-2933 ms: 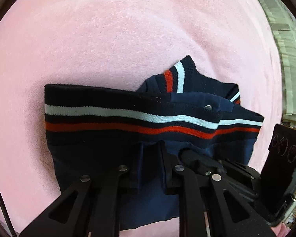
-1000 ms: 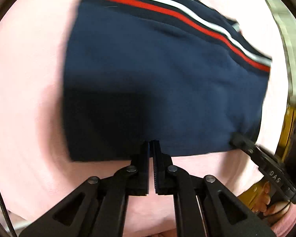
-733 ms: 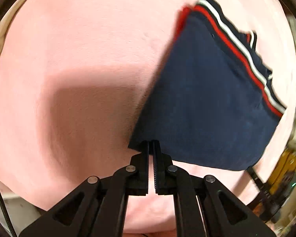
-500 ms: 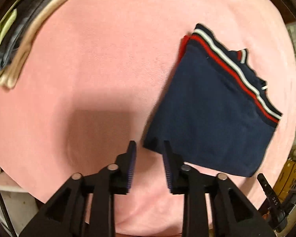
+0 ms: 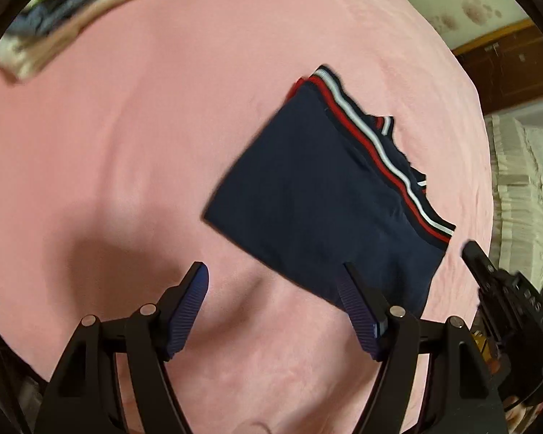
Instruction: Fold large clothes
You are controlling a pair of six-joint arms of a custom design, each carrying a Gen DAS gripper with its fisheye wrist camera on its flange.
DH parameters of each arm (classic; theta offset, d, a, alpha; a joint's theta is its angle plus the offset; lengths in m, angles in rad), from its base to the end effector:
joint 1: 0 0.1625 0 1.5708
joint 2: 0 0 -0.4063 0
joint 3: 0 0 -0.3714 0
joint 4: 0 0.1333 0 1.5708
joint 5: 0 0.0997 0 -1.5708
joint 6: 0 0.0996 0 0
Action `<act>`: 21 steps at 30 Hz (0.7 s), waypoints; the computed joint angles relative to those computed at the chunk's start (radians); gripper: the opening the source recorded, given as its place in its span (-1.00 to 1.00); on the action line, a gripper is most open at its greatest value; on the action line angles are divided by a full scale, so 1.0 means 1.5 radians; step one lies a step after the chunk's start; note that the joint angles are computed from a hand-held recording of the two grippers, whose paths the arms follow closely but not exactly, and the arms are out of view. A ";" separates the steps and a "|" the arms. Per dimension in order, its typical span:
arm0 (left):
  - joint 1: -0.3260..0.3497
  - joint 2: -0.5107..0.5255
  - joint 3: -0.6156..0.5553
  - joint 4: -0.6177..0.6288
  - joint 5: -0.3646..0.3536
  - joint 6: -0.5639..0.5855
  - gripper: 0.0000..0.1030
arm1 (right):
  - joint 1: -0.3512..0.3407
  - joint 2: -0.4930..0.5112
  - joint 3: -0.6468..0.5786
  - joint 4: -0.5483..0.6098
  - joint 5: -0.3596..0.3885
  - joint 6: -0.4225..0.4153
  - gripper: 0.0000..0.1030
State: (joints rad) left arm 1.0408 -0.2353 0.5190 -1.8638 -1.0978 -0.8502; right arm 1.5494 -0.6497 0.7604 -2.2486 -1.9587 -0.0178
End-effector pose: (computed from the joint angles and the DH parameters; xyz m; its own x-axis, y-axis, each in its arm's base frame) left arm -0.2766 -0.8256 0.0655 -0.8881 -0.3538 -0.2936 -0.2452 0.9047 -0.3484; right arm 0.0779 -0.8281 0.3431 -0.9213 0.2079 0.3286 0.0017 0.8471 -0.5314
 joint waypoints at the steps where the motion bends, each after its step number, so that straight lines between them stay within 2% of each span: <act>1: 0.003 -0.001 0.021 -0.028 -0.003 -0.005 0.40 | -0.003 0.015 -0.014 0.010 0.002 0.006 -1.00; 3: 0.013 -0.002 0.061 -0.092 -0.013 -0.022 0.41 | -0.012 0.030 -0.021 0.026 0.016 0.006 -1.00; 7: 0.034 -0.010 0.144 -0.238 -0.052 -0.045 0.49 | -0.029 0.089 -0.087 0.107 -0.001 0.024 -1.00; 10: 0.040 -0.014 0.174 -0.304 -0.068 -0.015 0.49 | -0.026 0.097 -0.075 0.066 -0.033 -0.012 -1.00; 13: 0.043 -0.012 0.177 -0.327 -0.075 -0.004 0.50 | -0.020 0.115 -0.102 0.082 -0.071 0.000 -1.00; 15: 0.047 -0.004 0.165 -0.330 -0.085 -0.008 0.51 | -0.023 0.128 -0.129 0.108 -0.069 0.004 -1.00; 21: 0.058 0.034 0.113 -0.350 -0.108 0.015 0.51 | -0.025 0.165 -0.199 0.153 -0.066 -0.038 -1.00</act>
State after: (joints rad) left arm 1.1274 -0.1842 0.6893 -2.3895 -1.2604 -0.8277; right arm 1.5117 -0.4016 0.4622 -2.0184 -2.0580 -0.0744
